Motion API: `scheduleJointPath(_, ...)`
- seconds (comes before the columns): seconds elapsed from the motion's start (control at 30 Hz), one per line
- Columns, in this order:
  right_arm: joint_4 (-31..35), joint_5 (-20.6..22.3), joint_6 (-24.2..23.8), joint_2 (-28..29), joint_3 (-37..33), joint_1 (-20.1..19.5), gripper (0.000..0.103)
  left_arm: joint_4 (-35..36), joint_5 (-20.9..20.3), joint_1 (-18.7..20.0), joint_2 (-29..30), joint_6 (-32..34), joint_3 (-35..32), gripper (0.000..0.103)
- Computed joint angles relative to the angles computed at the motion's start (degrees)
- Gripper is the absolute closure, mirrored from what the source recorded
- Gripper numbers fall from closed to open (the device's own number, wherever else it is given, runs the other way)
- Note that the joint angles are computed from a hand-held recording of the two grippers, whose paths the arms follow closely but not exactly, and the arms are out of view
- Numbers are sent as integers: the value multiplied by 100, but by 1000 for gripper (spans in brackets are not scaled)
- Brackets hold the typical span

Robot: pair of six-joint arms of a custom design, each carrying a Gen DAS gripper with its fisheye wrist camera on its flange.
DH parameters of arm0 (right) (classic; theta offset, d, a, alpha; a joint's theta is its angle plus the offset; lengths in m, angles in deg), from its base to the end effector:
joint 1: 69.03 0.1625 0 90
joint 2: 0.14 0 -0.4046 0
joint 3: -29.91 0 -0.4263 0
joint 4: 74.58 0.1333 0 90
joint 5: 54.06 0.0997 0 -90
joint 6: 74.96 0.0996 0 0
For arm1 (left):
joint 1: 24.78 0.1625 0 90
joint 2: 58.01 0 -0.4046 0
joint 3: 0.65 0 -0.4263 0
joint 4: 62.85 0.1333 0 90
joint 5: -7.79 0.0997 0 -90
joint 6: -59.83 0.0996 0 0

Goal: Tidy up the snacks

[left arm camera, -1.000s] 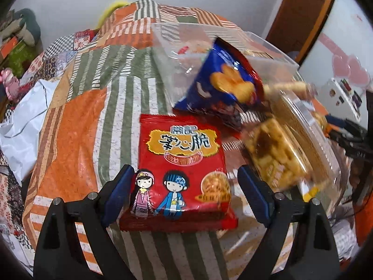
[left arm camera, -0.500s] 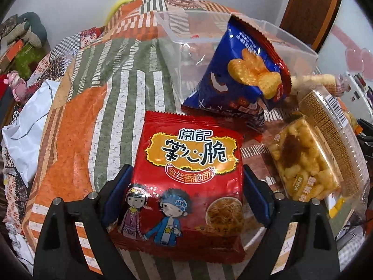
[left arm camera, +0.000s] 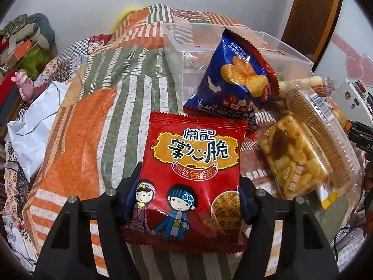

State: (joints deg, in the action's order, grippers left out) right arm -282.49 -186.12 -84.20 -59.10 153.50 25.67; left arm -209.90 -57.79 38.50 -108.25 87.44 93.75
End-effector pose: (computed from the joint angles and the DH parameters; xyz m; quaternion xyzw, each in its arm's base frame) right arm 0.1082 -0.5030 0.1597 -0.0585 -0.8477 0.4055 0.3371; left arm -0.1508 -0.6876 0.1104 0.4223 0.8749 -0.1081 0.2110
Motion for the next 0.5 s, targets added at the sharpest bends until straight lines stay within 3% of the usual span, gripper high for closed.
scheduleJointPath(0.03,22,44,20,-31,12,-2,61,-41,1,-6,-51,-17,47,36)
scheduleJointPath(0.17,-1,146,1,-165,57,38,66,-149,19,-18,-165,-20,96,36)
scheduleJointPath(0.5,-652,-87,-549,-93,-64,351,66,-463,-160,-131,-503,-125,196,36)
